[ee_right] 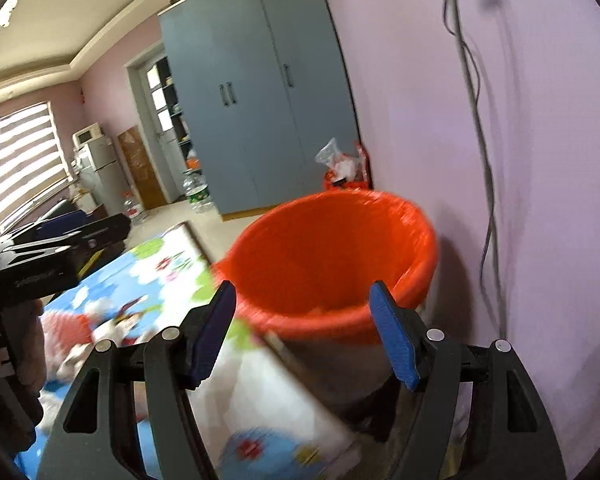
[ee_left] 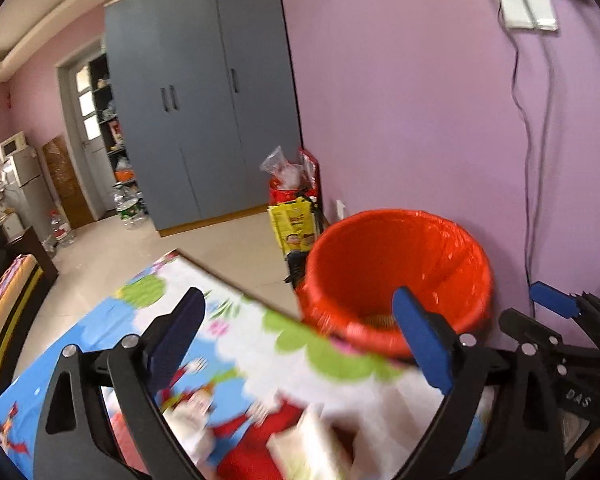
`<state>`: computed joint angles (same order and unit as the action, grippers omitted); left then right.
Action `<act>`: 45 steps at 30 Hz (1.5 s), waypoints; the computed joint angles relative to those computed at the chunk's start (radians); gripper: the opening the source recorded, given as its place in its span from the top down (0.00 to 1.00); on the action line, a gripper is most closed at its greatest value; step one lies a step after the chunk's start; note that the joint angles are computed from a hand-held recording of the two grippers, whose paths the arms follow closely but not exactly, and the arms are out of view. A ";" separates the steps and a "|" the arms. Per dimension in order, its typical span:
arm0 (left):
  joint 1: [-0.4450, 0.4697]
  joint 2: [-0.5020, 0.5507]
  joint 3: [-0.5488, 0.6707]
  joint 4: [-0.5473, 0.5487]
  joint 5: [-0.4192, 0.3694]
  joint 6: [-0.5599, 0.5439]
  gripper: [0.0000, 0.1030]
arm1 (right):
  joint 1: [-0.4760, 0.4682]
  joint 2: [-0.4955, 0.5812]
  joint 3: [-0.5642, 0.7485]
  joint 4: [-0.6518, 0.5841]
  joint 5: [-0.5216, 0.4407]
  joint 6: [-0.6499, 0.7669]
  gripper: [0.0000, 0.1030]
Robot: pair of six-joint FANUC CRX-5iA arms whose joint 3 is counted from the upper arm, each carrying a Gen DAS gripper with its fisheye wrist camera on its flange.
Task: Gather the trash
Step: 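Move both tools back to the trash pile on the bed, then grasp the tan box with the left gripper while the right grasps a white printed paper cup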
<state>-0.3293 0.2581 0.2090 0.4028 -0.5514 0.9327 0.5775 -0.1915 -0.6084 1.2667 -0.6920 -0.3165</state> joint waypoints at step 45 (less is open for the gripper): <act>0.410 -0.123 -0.355 0.148 -0.118 -0.153 0.49 | 0.349 0.329 0.353 -0.251 -0.067 0.221 0.48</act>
